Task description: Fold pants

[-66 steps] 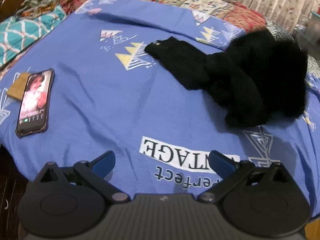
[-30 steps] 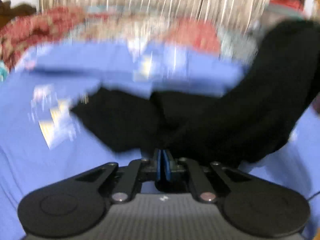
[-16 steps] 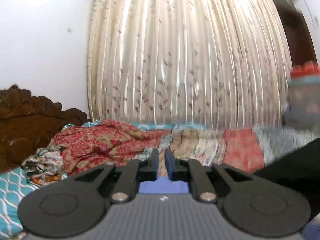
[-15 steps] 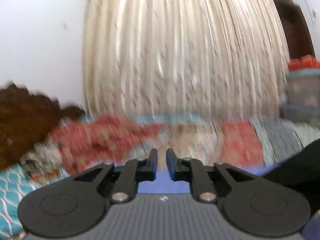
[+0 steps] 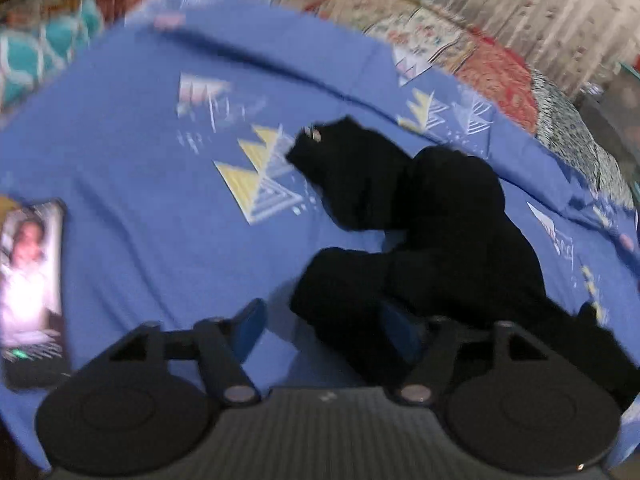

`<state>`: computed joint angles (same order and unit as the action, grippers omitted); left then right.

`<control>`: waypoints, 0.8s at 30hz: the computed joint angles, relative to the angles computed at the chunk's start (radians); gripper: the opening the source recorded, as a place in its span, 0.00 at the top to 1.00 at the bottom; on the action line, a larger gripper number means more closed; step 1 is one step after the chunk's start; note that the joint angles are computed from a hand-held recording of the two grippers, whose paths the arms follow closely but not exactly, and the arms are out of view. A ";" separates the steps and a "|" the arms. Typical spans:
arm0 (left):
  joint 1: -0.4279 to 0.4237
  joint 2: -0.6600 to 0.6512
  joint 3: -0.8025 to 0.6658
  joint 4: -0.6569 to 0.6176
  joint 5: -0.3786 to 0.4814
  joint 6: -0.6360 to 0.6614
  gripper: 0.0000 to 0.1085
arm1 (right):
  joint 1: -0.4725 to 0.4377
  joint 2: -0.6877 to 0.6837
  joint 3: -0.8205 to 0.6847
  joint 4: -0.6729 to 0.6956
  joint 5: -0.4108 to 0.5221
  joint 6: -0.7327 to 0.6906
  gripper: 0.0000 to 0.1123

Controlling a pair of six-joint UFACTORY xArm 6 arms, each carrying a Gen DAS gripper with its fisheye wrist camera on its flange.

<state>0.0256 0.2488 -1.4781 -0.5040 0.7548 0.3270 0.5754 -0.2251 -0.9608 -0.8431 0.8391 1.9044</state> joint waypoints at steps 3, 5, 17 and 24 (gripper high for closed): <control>0.003 0.116 -0.142 -0.043 0.105 -0.067 0.24 | -0.040 0.081 -0.053 -0.003 -0.043 -0.057 0.20; 0.006 0.207 -0.245 -0.081 0.197 -0.125 0.49 | -0.088 0.144 -0.090 0.094 -0.059 -0.192 0.23; 0.126 -0.064 -0.112 -0.486 0.189 0.212 0.77 | -0.220 -0.014 -0.172 -0.407 -0.445 -0.048 0.88; 0.157 -0.259 0.303 -0.336 0.075 0.296 0.64 | -0.041 -0.305 0.224 -0.355 -0.349 -0.026 0.42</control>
<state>0.1829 -0.0101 -1.1752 -0.8397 0.8297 0.6228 0.5342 -0.5300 -0.7367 -1.1976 0.4897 1.8782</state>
